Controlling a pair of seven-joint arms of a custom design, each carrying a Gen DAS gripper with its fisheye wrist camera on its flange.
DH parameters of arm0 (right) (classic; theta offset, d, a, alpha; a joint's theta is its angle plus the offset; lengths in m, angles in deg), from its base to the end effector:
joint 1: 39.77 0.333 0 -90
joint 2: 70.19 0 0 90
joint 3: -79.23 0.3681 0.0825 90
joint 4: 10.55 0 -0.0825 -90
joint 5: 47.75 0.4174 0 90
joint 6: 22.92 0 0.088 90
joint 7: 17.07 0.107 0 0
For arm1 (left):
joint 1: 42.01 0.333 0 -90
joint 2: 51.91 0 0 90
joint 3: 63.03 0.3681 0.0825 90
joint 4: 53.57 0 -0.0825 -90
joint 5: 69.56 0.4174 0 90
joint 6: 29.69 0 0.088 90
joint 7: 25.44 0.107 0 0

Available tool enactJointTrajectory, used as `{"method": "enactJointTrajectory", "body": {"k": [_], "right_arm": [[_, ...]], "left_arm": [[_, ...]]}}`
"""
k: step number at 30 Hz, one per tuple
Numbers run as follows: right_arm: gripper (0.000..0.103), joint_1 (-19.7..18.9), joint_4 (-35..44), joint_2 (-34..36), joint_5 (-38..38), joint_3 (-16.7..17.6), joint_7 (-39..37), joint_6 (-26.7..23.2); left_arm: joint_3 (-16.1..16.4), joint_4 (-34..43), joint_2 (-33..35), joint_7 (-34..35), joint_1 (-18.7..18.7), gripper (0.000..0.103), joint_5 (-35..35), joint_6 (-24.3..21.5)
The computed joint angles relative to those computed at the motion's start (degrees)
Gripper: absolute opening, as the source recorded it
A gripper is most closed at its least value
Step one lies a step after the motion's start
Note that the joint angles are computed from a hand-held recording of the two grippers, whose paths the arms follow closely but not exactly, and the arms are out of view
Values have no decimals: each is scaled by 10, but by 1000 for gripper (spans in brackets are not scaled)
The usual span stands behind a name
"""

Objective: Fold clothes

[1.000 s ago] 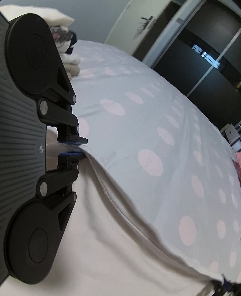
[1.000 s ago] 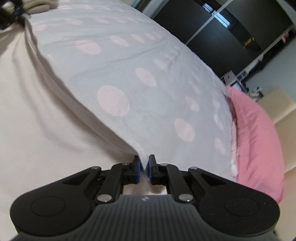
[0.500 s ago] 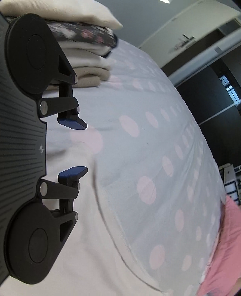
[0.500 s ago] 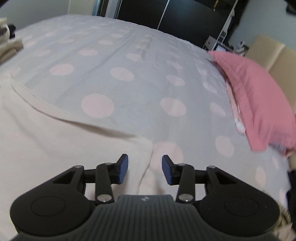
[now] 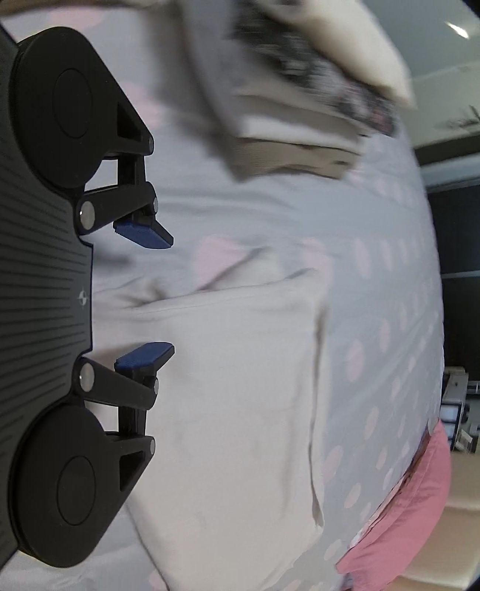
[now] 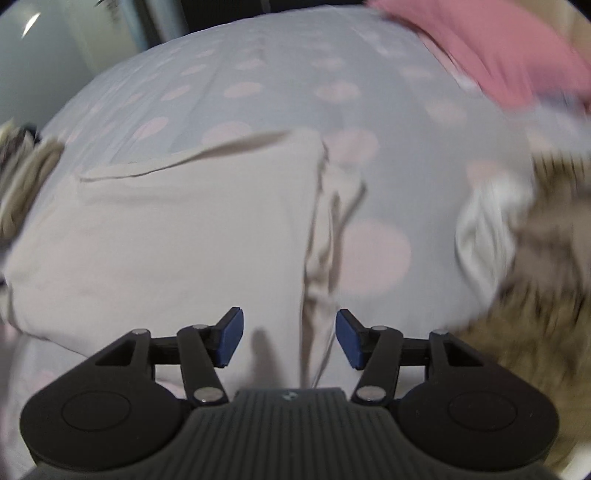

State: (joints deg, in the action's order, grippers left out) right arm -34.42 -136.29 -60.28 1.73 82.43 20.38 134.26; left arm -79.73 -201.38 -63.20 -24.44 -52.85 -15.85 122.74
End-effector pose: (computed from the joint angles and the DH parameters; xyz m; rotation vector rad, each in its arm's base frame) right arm 0.6044 0.0596 0.3635 -2.0764 1.5022 -0.1679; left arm 0.3991 -0.2337 0.3721 -2.0633 1.5613 -0.4660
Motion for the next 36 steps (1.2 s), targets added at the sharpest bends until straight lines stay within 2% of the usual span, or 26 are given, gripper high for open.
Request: {"method": "enactJointTrajectory", "body": {"k": [5, 7, 11, 15, 18, 19, 20, 22, 24, 30, 36], "right_arm": [[59, -11, -6, 6, 40, -3, 22, -30], [59, -15, -1, 15, 48, -4, 31, -46], [61, -14, 3, 27, 67, 2, 24, -38], [59, -9, 2, 34, 84, 13, -4, -7], [37, -9, -1, 34, 104, 21, -35, 8], [21, -10, -2, 33, 113, 23, -45, 8], [10, -15, 1, 32, 124, 23, -48, -11], [10, -15, 2, 30, 128, 18, -34, -26], [10, -13, 1, 25, 133, 15, -36, -28], [9, -16, 4, -11, 129, -5, -11, -69], [9, -12, -2, -55, 50, -27, 53, -107]], "left_arm": [[0, -33, 1, -119, 20, 57, 25, 61], [1, -35, 9, -136, 25, 57, 34, 73], [-5, -30, 26, -227, 36, 61, 118, 76], [0, -15, 44, -279, 24, 61, 178, 57], [6, -4, 53, -300, 9, 48, 209, 40], [7, -1, 54, -301, 4, 41, 212, 35], [9, 1, 55, -302, 0, 37, 214, 33], [16, 2, 52, -304, -3, 14, 219, 41], [21, 2, 46, -290, -6, 9, 199, 47], [21, -14, -4, -201, -8, 7, 106, 50], [18, -29, -77, -28, -31, 7, -58, 16]]}}
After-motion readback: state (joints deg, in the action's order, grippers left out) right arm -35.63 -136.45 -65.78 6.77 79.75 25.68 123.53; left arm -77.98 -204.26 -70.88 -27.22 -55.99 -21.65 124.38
